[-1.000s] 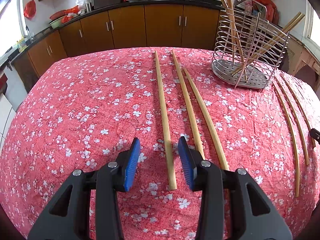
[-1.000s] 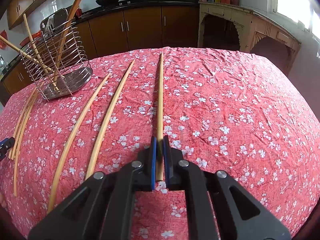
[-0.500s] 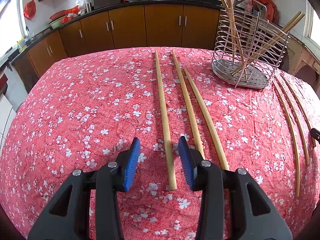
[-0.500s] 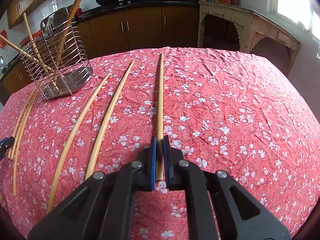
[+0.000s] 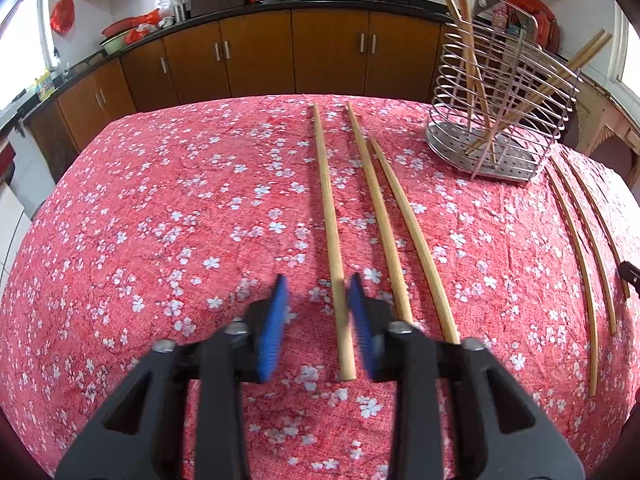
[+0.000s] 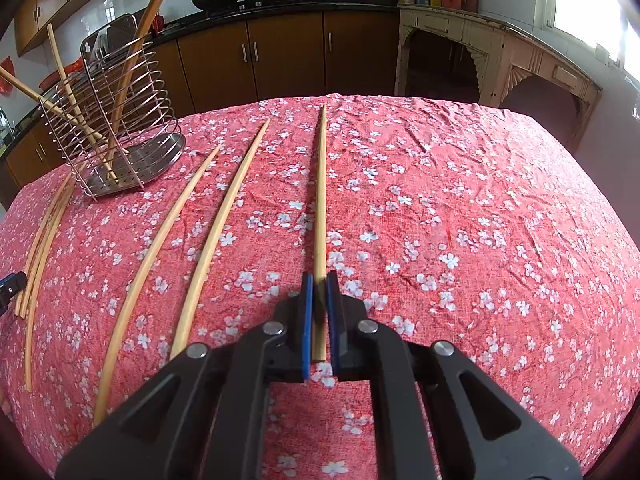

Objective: Organize utensils
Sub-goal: 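Close the left tool on a wooden chopstick lying on the tablecloth, then lift both held chopsticks upright and lower them into the wire basket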

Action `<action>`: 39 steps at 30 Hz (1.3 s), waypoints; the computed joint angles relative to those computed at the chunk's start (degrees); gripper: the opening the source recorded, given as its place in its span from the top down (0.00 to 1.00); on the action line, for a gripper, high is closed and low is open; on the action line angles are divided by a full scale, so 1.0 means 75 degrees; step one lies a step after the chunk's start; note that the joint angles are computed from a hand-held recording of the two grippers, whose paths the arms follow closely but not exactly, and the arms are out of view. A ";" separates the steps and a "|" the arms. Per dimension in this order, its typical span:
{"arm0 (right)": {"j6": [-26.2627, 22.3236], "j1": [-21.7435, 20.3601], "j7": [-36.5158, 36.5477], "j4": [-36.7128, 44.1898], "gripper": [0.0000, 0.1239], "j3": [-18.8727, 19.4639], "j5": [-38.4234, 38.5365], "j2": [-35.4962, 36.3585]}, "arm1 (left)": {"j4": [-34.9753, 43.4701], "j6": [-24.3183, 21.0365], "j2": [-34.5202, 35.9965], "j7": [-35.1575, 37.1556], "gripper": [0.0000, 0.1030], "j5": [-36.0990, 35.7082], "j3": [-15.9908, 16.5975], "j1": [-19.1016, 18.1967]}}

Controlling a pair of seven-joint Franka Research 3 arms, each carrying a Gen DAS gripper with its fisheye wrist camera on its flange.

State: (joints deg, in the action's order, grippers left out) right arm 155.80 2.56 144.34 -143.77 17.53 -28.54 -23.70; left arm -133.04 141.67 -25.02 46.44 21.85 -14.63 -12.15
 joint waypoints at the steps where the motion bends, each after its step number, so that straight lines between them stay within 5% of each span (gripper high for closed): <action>1: 0.0014 0.0010 0.0005 -0.0004 0.93 -0.0009 0.0013 -0.0002 | -0.0050 0.0041 -0.0045 0.0026 0.86 -0.0043 0.0049 -0.0015; 3: 0.0041 0.0014 -0.0004 -0.0025 0.94 -0.0026 0.0026 -0.0018 | -0.0108 0.0112 -0.0093 0.0035 0.93 -0.0130 0.0100 -0.0031; 14: 0.0821 -0.0306 -0.0208 -0.0693 0.94 0.0179 0.0480 -0.1001 | -0.0562 0.0594 -0.0817 0.0483 0.93 -0.0532 0.0268 -0.0163; 27: 0.2368 -0.1549 -0.0556 -0.1110 0.94 0.0917 0.1146 -0.2648 | -0.0624 0.2082 -0.1811 0.0231 0.93 -0.0268 0.0243 0.0373; 39: 0.3609 -0.1823 -0.1205 -0.1190 0.94 0.1052 0.2359 -0.2996 | -0.0587 0.2774 -0.2130 -0.0027 0.93 -0.0326 0.0288 0.0659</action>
State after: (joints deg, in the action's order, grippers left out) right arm 182.86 -11.12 135.30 -152.70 25.42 -10.85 -46.17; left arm -137.45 162.48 -41.00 46.23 19.41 -12.48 -7.21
